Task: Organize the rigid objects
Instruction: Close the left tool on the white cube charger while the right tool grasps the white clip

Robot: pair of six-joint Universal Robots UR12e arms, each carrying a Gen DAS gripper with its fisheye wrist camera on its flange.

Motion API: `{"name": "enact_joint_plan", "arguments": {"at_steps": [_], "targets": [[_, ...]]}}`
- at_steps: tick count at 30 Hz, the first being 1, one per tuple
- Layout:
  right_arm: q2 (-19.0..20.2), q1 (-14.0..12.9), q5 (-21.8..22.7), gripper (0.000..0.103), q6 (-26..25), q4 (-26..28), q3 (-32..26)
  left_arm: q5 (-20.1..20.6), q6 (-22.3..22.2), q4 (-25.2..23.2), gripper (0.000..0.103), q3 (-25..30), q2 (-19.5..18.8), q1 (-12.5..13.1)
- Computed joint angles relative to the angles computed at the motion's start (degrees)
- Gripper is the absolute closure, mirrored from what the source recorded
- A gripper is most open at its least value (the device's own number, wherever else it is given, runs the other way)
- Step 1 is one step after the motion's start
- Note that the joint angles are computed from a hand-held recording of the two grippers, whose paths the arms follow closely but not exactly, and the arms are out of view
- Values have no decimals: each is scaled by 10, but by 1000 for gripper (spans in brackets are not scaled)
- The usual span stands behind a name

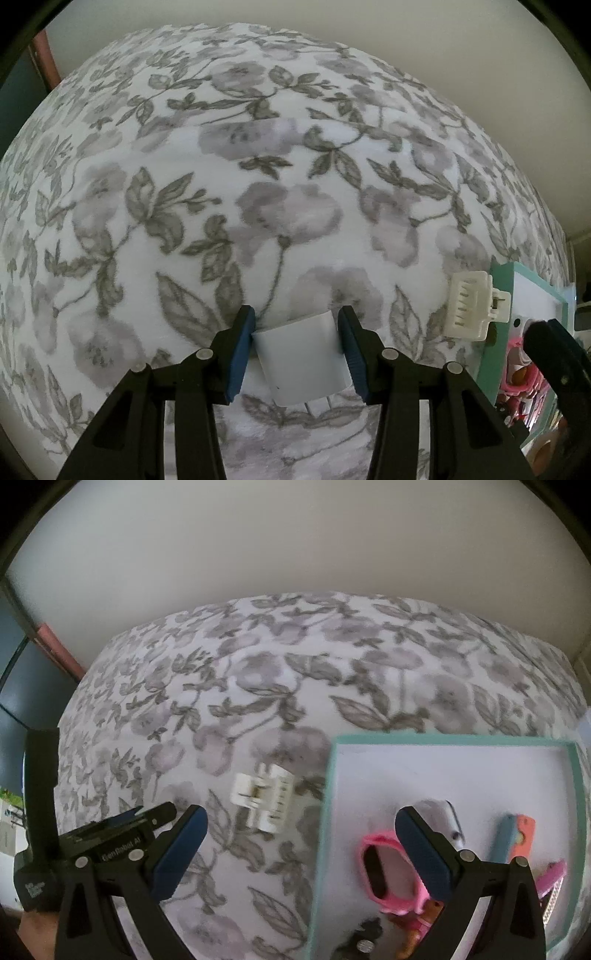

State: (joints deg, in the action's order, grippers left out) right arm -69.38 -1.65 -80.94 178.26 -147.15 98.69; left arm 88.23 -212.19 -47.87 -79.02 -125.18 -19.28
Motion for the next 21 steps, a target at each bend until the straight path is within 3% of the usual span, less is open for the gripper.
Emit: {"name": "enact_joint_plan", "arguments": {"at_steps": [12, 21], "targets": [[20, 12, 8, 28, 8, 42, -29, -34, -13, 16, 47, -61, 41, 23], [33, 25, -10, 45, -11, 70, -45, -37, 9, -7, 47, -56, 40, 16]]}}
